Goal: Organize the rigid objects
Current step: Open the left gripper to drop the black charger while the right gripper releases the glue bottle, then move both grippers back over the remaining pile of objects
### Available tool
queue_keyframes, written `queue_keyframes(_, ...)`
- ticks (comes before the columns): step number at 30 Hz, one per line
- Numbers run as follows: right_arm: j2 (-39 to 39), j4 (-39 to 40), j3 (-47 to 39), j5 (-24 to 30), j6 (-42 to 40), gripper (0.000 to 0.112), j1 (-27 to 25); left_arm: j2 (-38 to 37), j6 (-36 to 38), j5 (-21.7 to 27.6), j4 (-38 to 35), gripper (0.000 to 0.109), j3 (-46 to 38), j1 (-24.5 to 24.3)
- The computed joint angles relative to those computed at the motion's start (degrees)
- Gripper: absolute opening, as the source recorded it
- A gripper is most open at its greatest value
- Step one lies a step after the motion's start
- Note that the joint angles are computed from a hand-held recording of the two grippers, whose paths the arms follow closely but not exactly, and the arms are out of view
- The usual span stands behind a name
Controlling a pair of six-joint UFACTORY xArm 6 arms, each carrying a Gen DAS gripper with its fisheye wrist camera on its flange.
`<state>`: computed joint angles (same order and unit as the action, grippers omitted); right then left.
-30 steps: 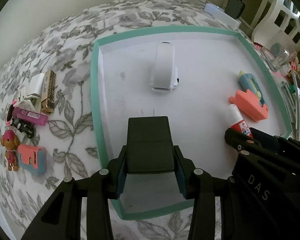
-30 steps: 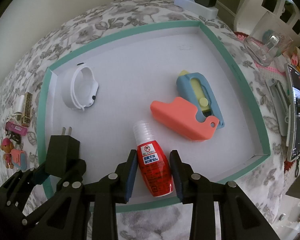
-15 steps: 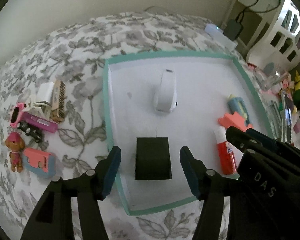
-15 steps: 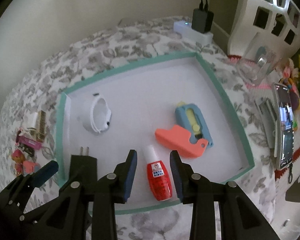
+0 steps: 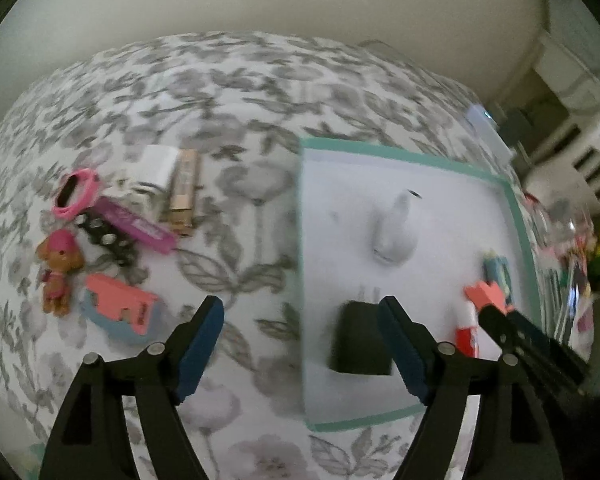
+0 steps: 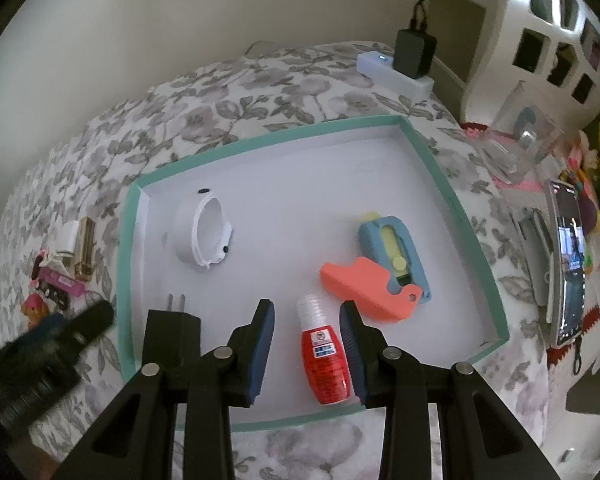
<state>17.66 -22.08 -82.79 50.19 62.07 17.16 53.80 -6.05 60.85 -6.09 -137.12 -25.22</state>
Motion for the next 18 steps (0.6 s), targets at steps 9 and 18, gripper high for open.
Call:
queue_keyframes(9,3.56,-0.65,-4.21,1.06,-2.44,0.063,1.57,1.98,-6.30,1.45,3.97,0.097,-4.75,4.20)
queue_keyframes(18,6.46,-0.58,-7.78,2.72,-2.39,0.082,2.48,2.54,-10.09,-0.65,4.78,0.099,-6.03,8.54)
